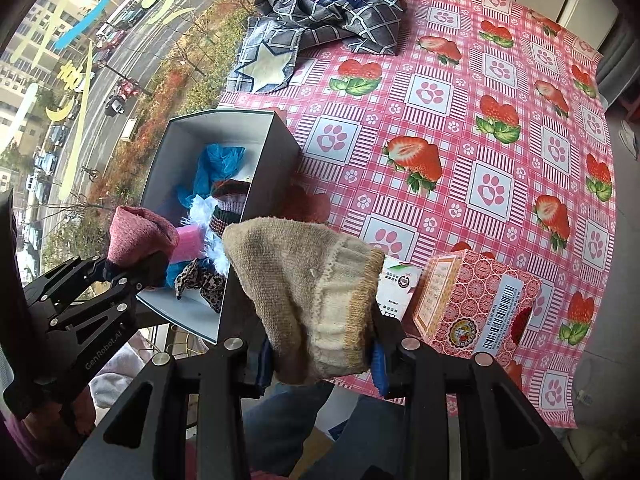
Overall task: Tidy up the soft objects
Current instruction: 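Carry the pink sock and beige sock in both tools over the white box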
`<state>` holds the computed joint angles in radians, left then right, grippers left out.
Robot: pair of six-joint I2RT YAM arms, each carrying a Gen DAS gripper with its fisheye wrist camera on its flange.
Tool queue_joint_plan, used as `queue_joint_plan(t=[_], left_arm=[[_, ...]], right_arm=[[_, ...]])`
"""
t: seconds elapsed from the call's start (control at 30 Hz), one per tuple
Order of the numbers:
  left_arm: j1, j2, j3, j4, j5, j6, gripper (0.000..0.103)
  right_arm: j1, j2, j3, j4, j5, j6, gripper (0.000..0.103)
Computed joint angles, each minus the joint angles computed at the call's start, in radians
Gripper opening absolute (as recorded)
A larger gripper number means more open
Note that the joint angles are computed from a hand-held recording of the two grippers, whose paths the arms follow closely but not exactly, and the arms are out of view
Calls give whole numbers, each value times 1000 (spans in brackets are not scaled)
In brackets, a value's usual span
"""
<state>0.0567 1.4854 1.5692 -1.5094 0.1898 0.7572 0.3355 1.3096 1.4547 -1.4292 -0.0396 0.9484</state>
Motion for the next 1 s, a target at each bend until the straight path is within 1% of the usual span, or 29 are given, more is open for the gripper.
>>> queue_joint_plan(t=[0.5, 1.0], left_arm=[[134, 75, 53, 4, -5, 23, 35], [215, 141, 108, 0, -7, 27, 35]], right_arm=[[48, 154, 114, 23, -17, -56, 39], [82, 259, 214, 20, -20, -92, 39]])
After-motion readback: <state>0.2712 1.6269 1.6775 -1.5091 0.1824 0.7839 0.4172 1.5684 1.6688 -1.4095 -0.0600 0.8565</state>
